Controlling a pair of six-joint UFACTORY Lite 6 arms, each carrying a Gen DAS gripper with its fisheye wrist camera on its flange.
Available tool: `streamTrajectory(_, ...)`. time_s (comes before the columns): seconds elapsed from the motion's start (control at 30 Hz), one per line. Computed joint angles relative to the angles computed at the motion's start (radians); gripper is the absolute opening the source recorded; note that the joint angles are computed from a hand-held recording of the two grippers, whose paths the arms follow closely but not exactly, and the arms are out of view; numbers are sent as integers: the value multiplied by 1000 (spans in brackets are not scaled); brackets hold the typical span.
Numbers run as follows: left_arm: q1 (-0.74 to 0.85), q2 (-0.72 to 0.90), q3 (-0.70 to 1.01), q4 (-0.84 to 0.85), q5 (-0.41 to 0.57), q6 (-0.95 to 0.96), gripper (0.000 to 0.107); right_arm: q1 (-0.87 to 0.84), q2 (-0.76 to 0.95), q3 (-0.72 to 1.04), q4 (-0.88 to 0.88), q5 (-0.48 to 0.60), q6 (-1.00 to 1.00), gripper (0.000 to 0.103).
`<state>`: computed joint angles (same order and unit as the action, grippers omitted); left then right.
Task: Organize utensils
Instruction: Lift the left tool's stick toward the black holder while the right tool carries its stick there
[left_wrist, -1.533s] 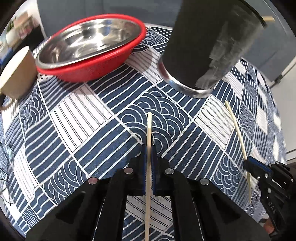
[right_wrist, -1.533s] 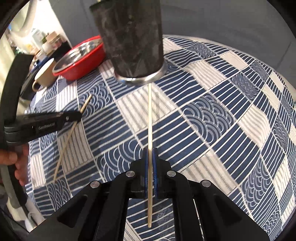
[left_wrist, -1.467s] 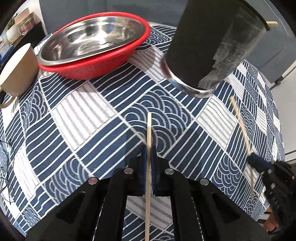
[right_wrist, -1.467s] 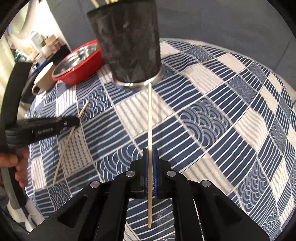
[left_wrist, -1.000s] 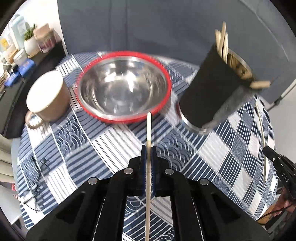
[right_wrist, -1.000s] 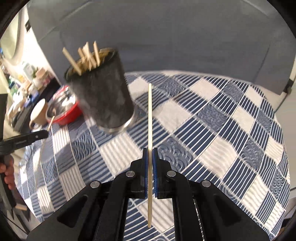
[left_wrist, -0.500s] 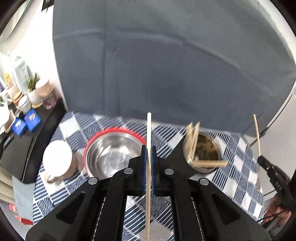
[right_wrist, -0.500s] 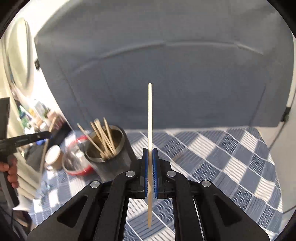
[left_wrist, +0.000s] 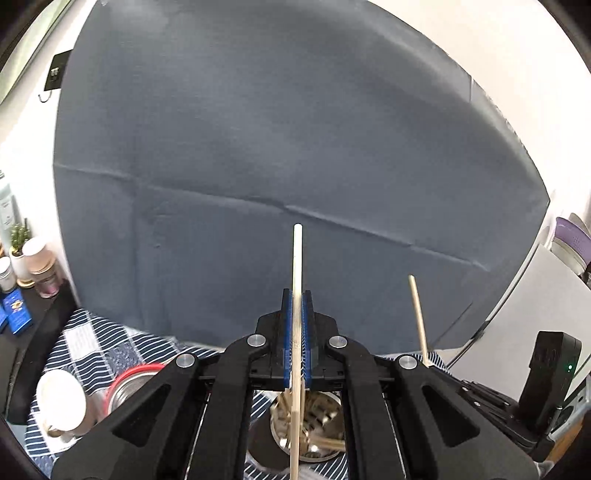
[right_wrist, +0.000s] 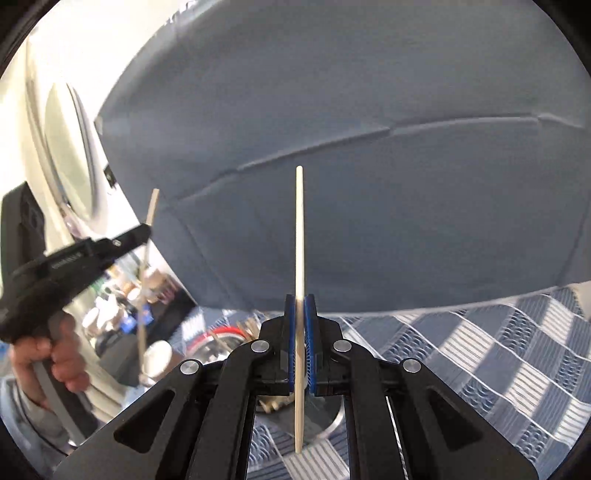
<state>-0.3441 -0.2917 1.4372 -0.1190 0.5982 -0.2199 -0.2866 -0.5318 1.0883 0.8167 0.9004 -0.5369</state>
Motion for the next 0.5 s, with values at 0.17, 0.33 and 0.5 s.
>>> streamTrajectory(0.17,11,50,-46,-168,-77,111,5,41,61,-40,169,-83,-142,5)
streamTrajectory(0.33,-12,60,-134,-255,-188,202,5,119,120,-120,319,-194,-303,5)
streamTrajectory(0.5,-48,19,-283,-451,-357,445,5,170,153,-207,516,-249,-523,5)
